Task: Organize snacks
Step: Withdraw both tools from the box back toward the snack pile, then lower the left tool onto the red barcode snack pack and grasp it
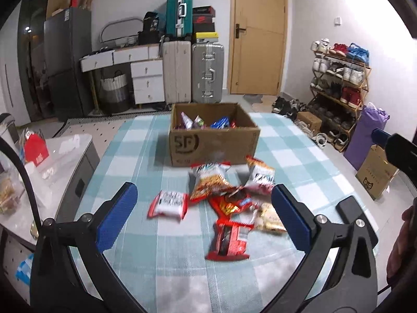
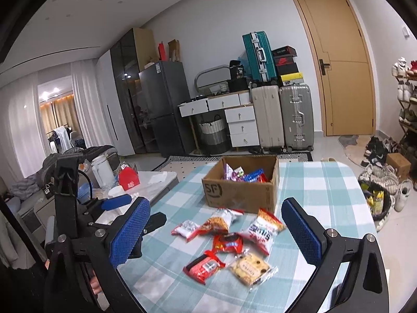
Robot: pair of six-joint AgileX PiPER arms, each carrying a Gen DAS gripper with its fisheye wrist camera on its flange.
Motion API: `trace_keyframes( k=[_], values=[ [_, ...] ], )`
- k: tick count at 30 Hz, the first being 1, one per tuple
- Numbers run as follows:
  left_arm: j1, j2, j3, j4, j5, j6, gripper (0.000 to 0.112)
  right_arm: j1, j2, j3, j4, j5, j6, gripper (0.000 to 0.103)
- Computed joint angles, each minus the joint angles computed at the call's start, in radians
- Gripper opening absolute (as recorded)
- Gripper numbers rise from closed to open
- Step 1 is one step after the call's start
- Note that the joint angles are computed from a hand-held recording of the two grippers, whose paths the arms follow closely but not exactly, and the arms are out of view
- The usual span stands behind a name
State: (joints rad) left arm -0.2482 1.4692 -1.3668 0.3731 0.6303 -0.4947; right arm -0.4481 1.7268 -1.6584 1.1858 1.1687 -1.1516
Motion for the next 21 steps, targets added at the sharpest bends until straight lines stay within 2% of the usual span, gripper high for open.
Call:
trace_keyframes(
  k=[6, 18, 21],
  values=[
    [0.044, 0.024, 0.101, -0.042, -0.087, 0.006, 0.103, 0.001, 0.011, 0.087, -0.004, -0.043, -0.051, 0.102],
    [0.099, 0.137, 0.182, -0.263, -0.200, 0.227, 0.103, 0.002, 0.099, 0.136, -0.009, -0.091, -0.101, 0.103],
    [0.107, 0.187, 0.162, -0.346, -0.204, 0.306, 0.103, 0.001, 0.136, 0.127, -0.004, -0.066, -0.117, 0.102]
  ],
)
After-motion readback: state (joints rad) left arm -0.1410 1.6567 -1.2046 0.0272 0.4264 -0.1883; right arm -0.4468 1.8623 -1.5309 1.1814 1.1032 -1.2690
